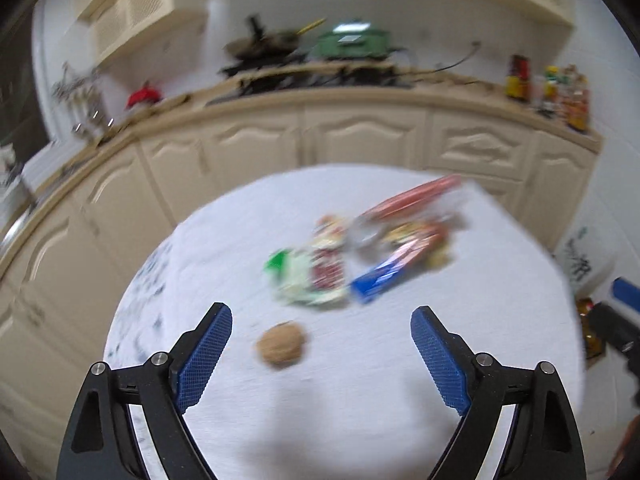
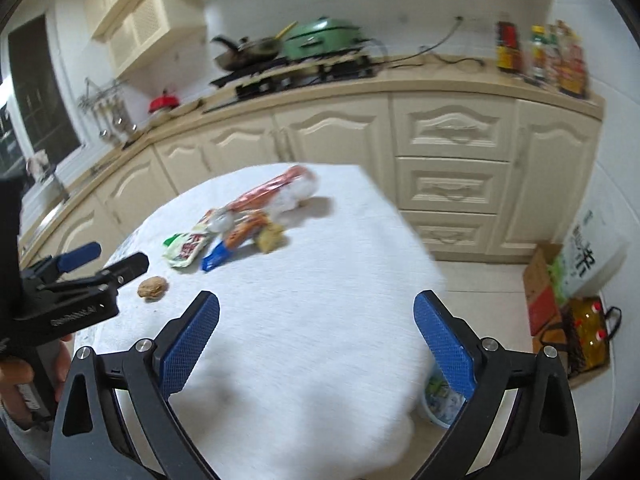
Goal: Collect trash
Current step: 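Grasp the brown bread roll with the left tool while the right tool grasps the yellow chip bag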
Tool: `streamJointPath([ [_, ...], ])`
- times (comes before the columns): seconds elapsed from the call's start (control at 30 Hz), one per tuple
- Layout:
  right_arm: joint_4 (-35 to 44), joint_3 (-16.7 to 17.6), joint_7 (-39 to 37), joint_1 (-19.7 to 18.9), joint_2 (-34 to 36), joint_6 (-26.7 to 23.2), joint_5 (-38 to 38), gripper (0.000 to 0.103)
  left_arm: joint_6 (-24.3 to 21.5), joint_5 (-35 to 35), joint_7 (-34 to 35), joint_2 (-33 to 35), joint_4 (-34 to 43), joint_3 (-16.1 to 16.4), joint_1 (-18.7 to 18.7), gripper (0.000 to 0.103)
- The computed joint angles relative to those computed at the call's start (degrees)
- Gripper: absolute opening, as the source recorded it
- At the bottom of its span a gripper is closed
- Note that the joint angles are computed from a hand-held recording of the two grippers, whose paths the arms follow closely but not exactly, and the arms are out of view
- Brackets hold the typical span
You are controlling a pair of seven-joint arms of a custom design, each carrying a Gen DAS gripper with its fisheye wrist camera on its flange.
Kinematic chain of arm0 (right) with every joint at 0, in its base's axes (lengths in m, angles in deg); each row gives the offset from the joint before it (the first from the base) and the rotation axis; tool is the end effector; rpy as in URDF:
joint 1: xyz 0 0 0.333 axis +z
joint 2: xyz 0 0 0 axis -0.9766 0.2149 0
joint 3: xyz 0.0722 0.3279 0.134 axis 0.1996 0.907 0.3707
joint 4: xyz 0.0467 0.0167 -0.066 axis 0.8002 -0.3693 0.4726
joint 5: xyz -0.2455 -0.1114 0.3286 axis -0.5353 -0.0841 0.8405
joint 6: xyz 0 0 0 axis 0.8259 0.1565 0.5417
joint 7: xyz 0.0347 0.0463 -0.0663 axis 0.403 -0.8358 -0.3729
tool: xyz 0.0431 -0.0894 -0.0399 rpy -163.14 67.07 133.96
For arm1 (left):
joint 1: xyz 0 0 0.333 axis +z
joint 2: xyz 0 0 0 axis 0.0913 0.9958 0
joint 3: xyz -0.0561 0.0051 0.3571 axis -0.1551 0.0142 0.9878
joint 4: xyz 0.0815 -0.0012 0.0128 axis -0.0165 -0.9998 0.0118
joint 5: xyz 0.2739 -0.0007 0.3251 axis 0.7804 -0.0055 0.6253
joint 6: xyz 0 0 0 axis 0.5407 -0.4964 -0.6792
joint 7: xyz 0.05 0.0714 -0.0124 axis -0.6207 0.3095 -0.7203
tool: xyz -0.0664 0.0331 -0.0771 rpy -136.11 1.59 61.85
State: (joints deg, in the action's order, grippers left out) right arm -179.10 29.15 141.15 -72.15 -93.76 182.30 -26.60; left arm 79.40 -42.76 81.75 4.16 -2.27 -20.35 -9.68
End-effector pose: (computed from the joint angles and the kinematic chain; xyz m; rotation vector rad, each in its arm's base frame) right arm 0.4236 0.0281 0.9043 -1.5957 1.7411 -0.5839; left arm 0.4337 -0.2431 0.9755 -1.5849 1.8833 -0.7265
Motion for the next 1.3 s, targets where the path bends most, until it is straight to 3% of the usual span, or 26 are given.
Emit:
streamJointPath([
  [0.3, 6.2, 3.1, 0.0, 1.5, 10.1, -2.9, -4.2, 0.099, -0.4, -7.7, 3.3, -0.4, -5.3, 3.8, 3.8, 0.062],
  [0.43, 8.4, 3.0, 0.1, 2.2, 13.9, -2.5, -4.7, 0.099, -1.4, -13.5, 6.5, 4.9, -0.1, 5.2, 5.1, 0.040],
  [0.5, 9.7, 3.1, 0.7, 2.4, 15.7, -2.2, -5.6, 0.099, 0.3, -12.5, 7.1, 5.5, -0.2, 5.1, 5.1, 0.027],
  [0.67, 13.6, 3.1, 2.3, 2.2, 19.6, -5.2, -11.2, 0.099, 1.0, -15.7, 7.1, 5.2, -0.3, 5.6, 5.8, 0.026],
  [0.83, 15.7, 1.7, -2.6, 2.3, 22.1, -5.0, -6.4, 0.096, 2.0, -17.7, 7.3, 3.7, -2.4, 6.0, 6.6, 0.026],
  [0.9, 17.5, 1.6, -4.7, 2.4, 24.0, -5.3, -5.5, 0.087, 1.5, -17.7, 7.1, 3.6, -2.1, 5.8, 6.7, 0.026],
  [0.93, 18.3, 1.6, -5.6, 2.5, 24.8, -5.3, -5.0, 0.072, 1.2, -17.7, 7.2, 3.7, -1.8, 5.8, 6.7, 0.026],
  [1.0, 19.4, 1.8, -7.1, 2.8, 25.7, -5.3, -5.1, 0.068, 0.9, -17.7, 7.3, 3.8, -1.4, 5.9, 6.8, 0.026],
  [1.07, 20.2, 1.8, -8.8, 2.8, 26.4, -5.3, -3.7, 0.051, 0.3, -17.1, 7.1, 3.8, -0.8, 5.7, 6.8, 0.026],
  [1.17, 19.0, 1.6, -9.5, 2.7, 25.2, -5.5, -1.5, 0.041, -0.2, -16.7, 7.3, 4.1, 0.4, 5.7, 6.7, 0.026],
  [1.3, 13.6, 1.4, -8.5, 2.6, 20.4, -4.4, 0.4, 0.036, -0.4, -16.2, 7.3, 4.0, 1.7, 5.2, 6.1, 0.026],
])
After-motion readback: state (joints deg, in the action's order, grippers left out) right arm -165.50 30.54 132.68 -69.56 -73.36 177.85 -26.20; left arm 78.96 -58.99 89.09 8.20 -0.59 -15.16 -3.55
